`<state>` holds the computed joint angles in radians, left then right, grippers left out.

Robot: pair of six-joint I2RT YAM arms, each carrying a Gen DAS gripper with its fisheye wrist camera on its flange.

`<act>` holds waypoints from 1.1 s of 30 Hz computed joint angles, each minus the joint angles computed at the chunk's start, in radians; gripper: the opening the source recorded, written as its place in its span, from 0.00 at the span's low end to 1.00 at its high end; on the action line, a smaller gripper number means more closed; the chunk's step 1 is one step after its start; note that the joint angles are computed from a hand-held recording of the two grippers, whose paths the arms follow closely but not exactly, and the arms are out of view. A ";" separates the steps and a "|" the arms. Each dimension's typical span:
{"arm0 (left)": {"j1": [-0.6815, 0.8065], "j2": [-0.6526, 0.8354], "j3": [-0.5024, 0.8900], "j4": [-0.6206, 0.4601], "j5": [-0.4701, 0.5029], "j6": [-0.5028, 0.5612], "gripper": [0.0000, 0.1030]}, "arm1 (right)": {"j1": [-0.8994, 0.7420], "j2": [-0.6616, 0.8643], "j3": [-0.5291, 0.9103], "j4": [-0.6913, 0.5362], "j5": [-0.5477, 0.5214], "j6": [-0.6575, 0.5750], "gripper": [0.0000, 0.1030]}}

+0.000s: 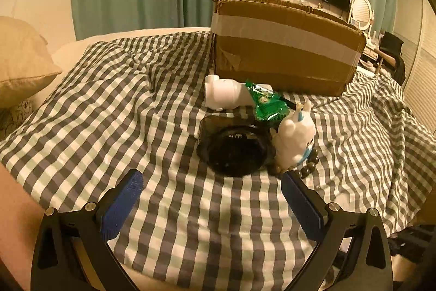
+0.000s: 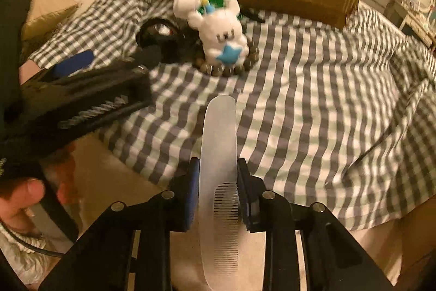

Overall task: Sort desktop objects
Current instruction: 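Grasp the clear comb with the right tool, then grasp the black round container with the left tool while the right tool holds the comb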

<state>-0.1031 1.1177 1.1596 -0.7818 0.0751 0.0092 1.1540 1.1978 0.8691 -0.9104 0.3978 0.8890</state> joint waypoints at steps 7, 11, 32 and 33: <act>-0.024 0.087 0.027 0.048 0.001 -0.020 1.00 | -0.058 -0.008 0.031 0.005 -0.022 0.010 0.25; -0.018 0.133 0.039 0.071 0.023 -0.037 1.00 | -0.106 -0.011 0.013 0.040 -0.063 0.005 0.25; 0.037 0.145 0.058 0.057 0.108 -0.052 0.74 | -0.193 -0.107 -0.012 0.037 -0.070 -0.003 0.25; 0.043 0.128 0.058 0.049 0.111 -0.047 0.74 | -0.187 -0.115 -0.010 0.031 -0.062 0.004 0.25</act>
